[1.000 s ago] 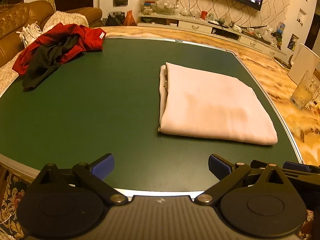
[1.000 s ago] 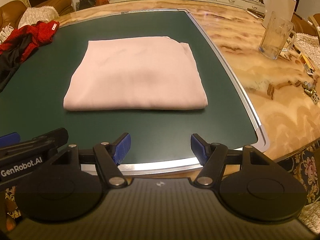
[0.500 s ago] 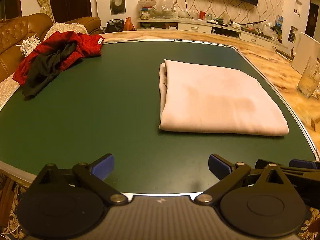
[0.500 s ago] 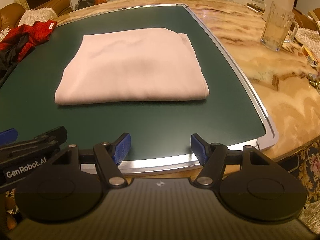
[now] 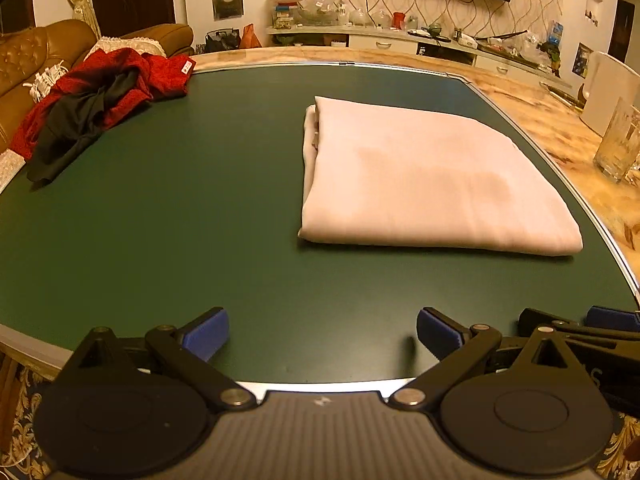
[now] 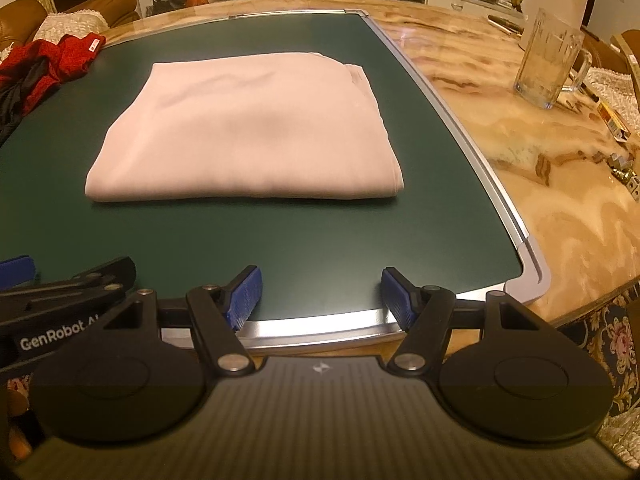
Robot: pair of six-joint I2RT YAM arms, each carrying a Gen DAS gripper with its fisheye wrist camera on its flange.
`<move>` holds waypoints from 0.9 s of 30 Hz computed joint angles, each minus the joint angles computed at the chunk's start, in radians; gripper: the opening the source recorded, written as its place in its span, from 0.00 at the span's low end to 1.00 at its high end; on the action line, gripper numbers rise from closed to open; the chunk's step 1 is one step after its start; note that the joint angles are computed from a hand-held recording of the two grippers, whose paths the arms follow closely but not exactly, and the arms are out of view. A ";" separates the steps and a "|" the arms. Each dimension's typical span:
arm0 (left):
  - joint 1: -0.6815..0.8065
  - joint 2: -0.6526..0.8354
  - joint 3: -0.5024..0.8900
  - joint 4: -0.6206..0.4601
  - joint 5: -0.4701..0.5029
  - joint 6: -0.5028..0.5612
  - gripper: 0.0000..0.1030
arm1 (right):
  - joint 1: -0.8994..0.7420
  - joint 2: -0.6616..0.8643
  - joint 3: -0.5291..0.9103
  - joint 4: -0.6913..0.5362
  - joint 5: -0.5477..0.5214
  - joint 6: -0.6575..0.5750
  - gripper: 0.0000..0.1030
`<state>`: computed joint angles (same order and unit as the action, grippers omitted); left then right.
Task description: Fold clothes
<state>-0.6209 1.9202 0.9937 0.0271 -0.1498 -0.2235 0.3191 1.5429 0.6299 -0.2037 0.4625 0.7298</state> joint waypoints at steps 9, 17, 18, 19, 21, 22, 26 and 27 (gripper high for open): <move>0.014 0.015 0.004 -0.002 0.018 0.009 1.00 | 0.005 -0.011 -0.024 0.032 0.009 -0.002 0.72; 0.009 0.013 -0.004 0.005 0.008 0.029 1.00 | 0.001 -0.027 -0.050 0.059 0.001 -0.019 0.72; 0.008 0.012 -0.006 0.007 0.006 0.031 1.00 | 0.000 -0.029 -0.052 0.061 -0.001 -0.024 0.72; 0.007 0.013 -0.007 0.009 0.004 0.033 1.00 | -0.001 -0.031 -0.055 0.065 -0.003 -0.030 0.72; 0.006 0.014 -0.008 0.012 0.000 0.032 1.00 | -0.001 -0.035 -0.061 0.072 -0.004 -0.036 0.72; 0.005 0.015 -0.008 0.013 -0.001 0.031 1.00 | -0.001 -0.036 -0.063 0.075 -0.003 -0.038 0.72; -0.001 0.011 -0.026 0.039 -0.011 0.028 1.00 | 0.003 -0.038 -0.072 0.090 0.001 -0.044 0.72; 0.000 0.010 -0.030 0.046 -0.011 0.029 1.00 | 0.004 -0.039 -0.075 0.095 0.002 -0.045 0.72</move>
<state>-0.6214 1.9307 0.9633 0.0733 -0.1612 -0.1949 0.3232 1.5044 0.5552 -0.1089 0.4645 0.6849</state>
